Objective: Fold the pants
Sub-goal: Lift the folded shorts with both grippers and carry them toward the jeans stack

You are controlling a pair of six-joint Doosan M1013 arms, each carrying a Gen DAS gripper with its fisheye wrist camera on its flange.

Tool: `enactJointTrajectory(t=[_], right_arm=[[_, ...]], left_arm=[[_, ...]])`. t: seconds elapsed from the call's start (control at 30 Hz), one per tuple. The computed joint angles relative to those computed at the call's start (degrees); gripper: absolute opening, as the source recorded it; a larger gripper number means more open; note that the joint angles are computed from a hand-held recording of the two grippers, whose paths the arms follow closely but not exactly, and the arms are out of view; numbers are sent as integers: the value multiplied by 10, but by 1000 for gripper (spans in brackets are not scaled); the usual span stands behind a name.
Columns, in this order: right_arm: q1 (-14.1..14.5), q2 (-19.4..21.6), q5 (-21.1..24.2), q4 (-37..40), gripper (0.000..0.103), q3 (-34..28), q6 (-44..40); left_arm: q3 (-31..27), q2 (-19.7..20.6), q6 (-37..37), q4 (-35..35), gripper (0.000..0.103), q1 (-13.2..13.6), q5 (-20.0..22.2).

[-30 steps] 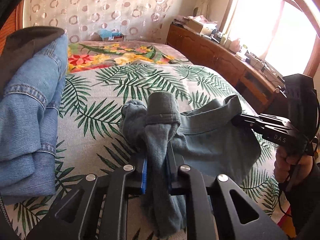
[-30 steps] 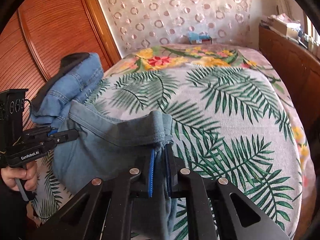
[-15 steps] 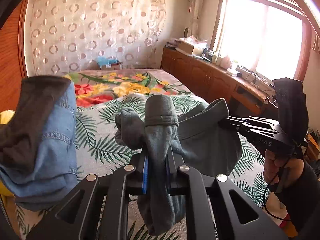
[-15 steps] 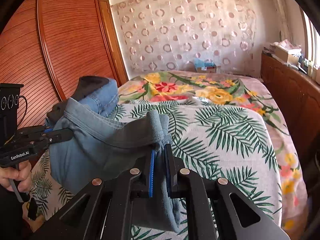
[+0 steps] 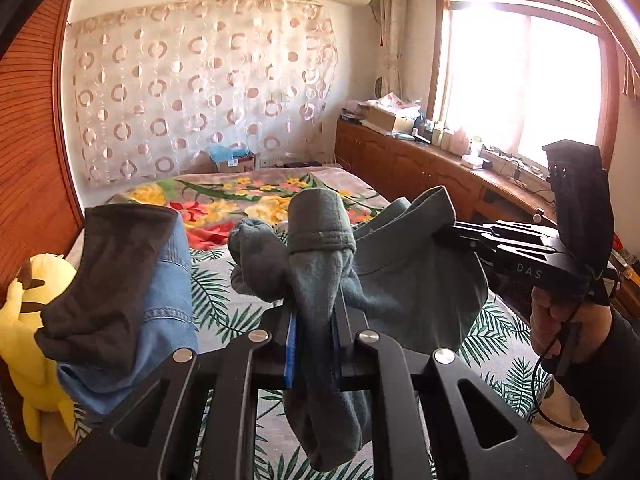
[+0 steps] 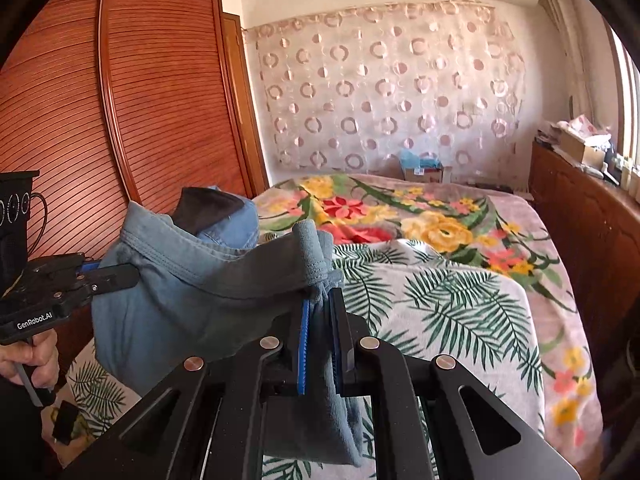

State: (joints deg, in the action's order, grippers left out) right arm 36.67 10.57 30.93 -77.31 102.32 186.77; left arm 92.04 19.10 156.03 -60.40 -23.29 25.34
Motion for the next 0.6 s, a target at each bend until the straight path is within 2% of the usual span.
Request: enactJointTrajectory(t=[0.33,0.6], right_arm=[[-6,21,-16,-15,9,-32,-39],[-24,53,-44,-14,9,-91,-107]], left_arm=[[3,-1,53,-55,14,19,-10],[-4,-5,114,-122,14,40,-19]])
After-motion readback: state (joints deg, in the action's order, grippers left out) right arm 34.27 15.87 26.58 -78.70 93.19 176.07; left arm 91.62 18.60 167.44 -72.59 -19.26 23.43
